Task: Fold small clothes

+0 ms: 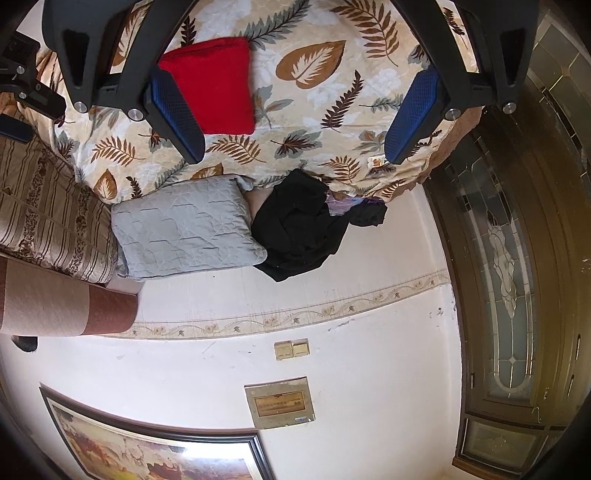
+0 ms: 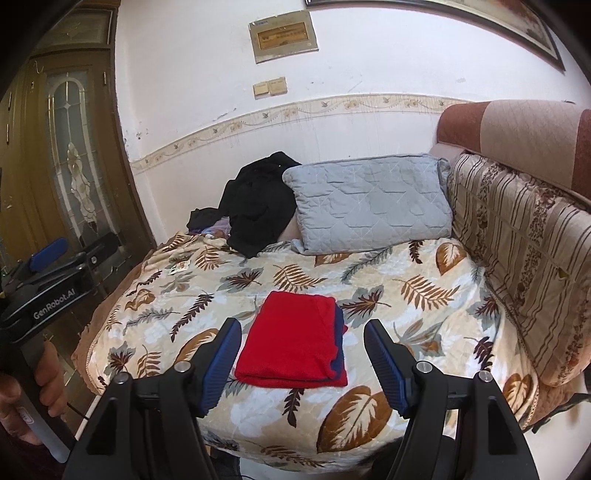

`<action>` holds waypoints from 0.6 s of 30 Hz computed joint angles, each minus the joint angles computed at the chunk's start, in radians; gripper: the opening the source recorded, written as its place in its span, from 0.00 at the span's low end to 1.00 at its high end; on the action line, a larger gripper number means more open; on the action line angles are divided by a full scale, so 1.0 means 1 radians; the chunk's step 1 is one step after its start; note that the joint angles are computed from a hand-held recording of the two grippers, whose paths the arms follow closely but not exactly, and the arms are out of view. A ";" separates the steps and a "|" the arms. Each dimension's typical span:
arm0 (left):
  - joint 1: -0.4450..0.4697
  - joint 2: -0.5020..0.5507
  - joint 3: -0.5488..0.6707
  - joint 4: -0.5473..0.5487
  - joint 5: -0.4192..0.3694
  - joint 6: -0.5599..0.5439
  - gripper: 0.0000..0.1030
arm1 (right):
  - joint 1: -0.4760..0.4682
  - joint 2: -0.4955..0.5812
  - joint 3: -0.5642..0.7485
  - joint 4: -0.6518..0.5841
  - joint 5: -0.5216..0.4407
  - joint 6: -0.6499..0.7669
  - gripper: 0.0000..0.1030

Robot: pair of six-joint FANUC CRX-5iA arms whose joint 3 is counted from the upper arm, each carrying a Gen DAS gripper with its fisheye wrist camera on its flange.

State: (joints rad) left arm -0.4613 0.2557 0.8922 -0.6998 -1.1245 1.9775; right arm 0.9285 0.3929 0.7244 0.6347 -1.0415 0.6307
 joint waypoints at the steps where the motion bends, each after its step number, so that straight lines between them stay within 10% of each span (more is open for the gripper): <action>1: -0.001 -0.003 -0.003 -0.001 0.003 0.001 0.95 | 0.001 0.002 0.003 0.007 -0.003 -0.002 0.71; 18: -0.003 -0.024 -0.018 0.000 0.025 0.004 0.95 | 0.012 0.012 0.031 0.015 -0.026 0.008 0.71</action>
